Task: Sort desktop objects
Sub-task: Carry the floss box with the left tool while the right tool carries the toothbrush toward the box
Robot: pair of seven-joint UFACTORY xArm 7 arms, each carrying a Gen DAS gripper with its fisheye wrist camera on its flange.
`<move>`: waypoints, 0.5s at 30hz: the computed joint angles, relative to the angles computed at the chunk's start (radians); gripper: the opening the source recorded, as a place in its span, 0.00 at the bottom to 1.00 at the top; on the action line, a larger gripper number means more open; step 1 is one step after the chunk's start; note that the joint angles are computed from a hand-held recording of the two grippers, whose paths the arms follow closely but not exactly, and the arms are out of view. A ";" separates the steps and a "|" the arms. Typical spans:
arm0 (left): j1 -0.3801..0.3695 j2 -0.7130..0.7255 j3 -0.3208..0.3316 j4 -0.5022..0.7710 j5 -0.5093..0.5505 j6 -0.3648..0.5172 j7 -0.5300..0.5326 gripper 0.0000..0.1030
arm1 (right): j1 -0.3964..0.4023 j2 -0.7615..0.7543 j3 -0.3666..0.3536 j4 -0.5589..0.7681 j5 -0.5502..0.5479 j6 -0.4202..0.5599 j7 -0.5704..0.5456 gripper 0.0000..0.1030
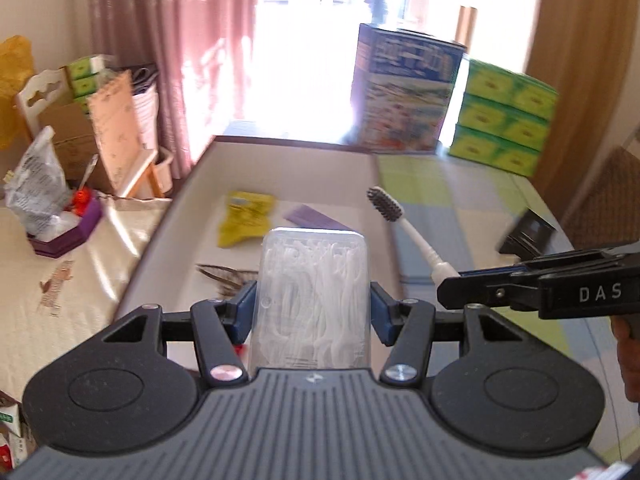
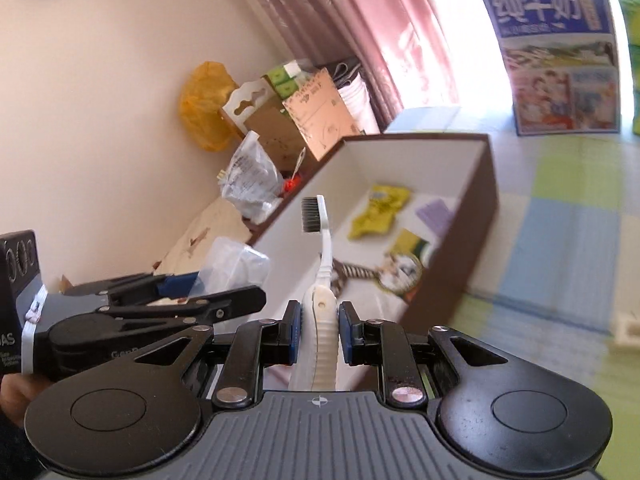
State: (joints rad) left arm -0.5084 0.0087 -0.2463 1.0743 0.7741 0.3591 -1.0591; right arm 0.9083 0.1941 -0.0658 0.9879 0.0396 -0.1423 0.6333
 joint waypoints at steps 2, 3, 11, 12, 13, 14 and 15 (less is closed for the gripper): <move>0.018 0.007 0.017 0.005 -0.015 -0.007 0.030 0.51 | 0.011 0.061 -0.018 0.078 0.000 0.025 0.015 0.16; 0.024 0.019 0.022 0.017 -0.019 0.001 0.046 0.51 | 0.041 0.084 -0.052 0.111 -0.007 0.041 0.032 0.16; 0.037 0.128 0.070 0.089 -0.121 -0.009 0.184 0.51 | 0.061 0.240 -0.132 0.316 -0.129 0.212 0.133 0.17; 0.034 0.147 0.077 0.101 -0.137 -0.015 0.203 0.51 | 0.060 0.251 -0.136 0.331 -0.145 0.235 0.146 0.17; 0.034 0.168 0.082 0.118 -0.164 -0.017 0.232 0.51 | 0.049 0.265 -0.129 0.353 -0.156 0.259 0.151 0.17; 0.033 0.188 0.085 0.135 -0.195 -0.018 0.264 0.51 | 0.037 0.281 -0.122 0.374 -0.167 0.279 0.157 0.17; 0.033 0.208 0.090 0.152 -0.220 -0.025 0.297 0.51 | 0.025 0.297 -0.116 0.397 -0.178 0.299 0.163 0.17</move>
